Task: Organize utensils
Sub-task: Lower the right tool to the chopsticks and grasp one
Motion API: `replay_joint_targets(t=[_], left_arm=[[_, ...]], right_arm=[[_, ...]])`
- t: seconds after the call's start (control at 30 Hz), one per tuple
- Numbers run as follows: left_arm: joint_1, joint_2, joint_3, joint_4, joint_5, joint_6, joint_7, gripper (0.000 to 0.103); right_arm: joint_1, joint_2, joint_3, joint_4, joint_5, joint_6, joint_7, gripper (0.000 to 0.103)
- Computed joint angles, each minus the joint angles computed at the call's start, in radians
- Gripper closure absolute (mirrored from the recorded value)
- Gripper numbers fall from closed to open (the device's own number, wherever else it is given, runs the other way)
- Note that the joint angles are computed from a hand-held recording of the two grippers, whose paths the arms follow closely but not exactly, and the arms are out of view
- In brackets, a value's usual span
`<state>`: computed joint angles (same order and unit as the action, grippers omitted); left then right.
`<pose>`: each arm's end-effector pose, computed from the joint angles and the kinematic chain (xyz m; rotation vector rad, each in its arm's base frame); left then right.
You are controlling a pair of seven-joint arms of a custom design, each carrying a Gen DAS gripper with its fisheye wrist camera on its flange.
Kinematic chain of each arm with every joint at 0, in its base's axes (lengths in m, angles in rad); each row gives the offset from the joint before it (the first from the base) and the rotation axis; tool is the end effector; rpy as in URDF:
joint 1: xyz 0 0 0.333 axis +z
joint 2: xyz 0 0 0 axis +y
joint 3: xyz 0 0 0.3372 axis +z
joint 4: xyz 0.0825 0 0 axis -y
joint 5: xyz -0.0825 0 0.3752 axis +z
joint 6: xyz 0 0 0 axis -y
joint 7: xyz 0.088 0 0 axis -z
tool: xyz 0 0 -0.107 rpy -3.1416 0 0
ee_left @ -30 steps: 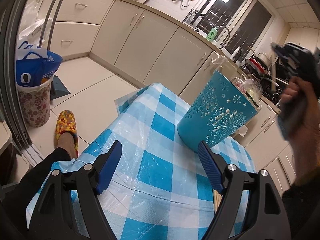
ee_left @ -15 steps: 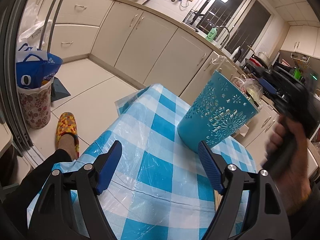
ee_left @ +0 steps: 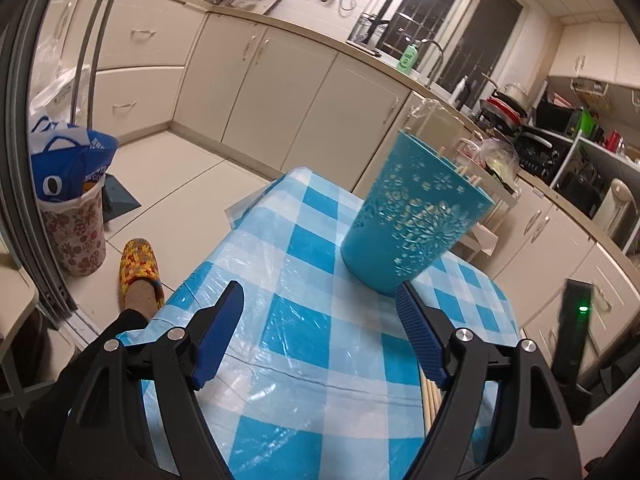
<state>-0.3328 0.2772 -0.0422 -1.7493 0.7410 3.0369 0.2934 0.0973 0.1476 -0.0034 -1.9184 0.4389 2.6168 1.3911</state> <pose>0.6091 -0.2914 0.5441 -1.9044 1.5371 -1.2986 0.6286 0.0497 0.5017 -1.7489 1.8319 -0.2399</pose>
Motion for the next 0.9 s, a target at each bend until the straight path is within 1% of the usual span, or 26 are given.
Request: replay_joint_targets(t=[0.03, 0.07, 0.17, 0.2, 0.23, 0.3, 0.33, 0.4, 0.47, 0.5, 0.57, 0.6, 0.63, 0.73, 0.8, 0.9], left_arm=[[0.003, -0.001, -0.007, 0.0, -0.006, -0.005, 0.012, 0.028], [0.009, -0.003, -0.019, -0.001, -0.018, -0.01, 0.03, 0.027], [0.039, 0.003, -0.072, 0.003, -0.094, -0.03, 0.123, 0.027], [0.053, 0.009, -0.099, 0.008, -0.133, -0.042, 0.172, 0.026], [0.057, 0.015, -0.114, 0.016, -0.162, -0.054, 0.208, 0.026], [0.08, 0.041, -0.172, 0.053, -0.252, -0.106, 0.331, 0.025], [0.076, 0.051, -0.18, 0.07, -0.279, -0.125, 0.367, 0.025], [0.064, 0.091, -0.204, 0.145, -0.332, -0.22, 0.466, 0.025], [0.037, 0.137, -0.21, 0.231, -0.363, -0.321, 0.548, 0.025], [0.014, 0.164, -0.202, 0.281, -0.363, -0.373, 0.578, 0.025], [-0.018, 0.202, -0.189, 0.349, -0.365, -0.437, 0.629, 0.025], [-0.044, 0.232, -0.178, 0.404, -0.354, -0.494, 0.652, 0.025], [-0.058, 0.254, -0.173, 0.445, -0.357, -0.533, 0.673, 0.025], [-0.085, 0.299, -0.161, 0.521, -0.373, -0.601, 0.715, 0.025], [-0.111, 0.33, -0.145, 0.581, -0.361, -0.662, 0.738, 0.025], [-0.137, 0.365, -0.127, 0.649, -0.352, -0.731, 0.756, 0.026]], right_arm=[[0.004, 0.004, -0.001, 0.002, -0.016, -0.013, 0.002, 0.082], [0.003, 0.01, 0.0, 0.012, -0.019, -0.037, 0.003, 0.085], [0.007, 0.005, -0.011, 0.008, -0.077, -0.055, 0.011, 0.086], [0.007, 0.006, -0.013, 0.01, -0.095, -0.063, 0.007, 0.088], [0.01, 0.0, -0.017, 0.005, -0.126, -0.069, 0.011, 0.093], [0.004, -0.016, -0.017, -0.008, -0.129, -0.085, -0.007, 0.094], [0.002, -0.031, -0.019, -0.021, -0.136, -0.091, -0.01, 0.095], [-0.006, -0.061, -0.02, -0.055, -0.119, -0.096, -0.032, 0.095], [-0.016, -0.096, -0.022, -0.092, -0.085, -0.102, -0.06, 0.096], [-0.021, -0.117, -0.025, -0.114, -0.064, -0.108, -0.072, 0.096], [-0.03, -0.151, -0.032, -0.151, -0.014, -0.114, -0.095, 0.096], [-0.032, -0.163, -0.034, -0.163, 0.0, -0.115, -0.101, 0.096], [-0.034, -0.176, -0.037, -0.179, 0.021, -0.115, -0.11, 0.096], [-0.038, -0.199, -0.044, -0.206, 0.075, -0.11, -0.137, 0.096], [-0.037, -0.202, -0.046, -0.211, 0.103, -0.108, -0.149, 0.096], [-0.038, -0.204, -0.049, -0.215, 0.137, -0.106, -0.166, 0.096]])
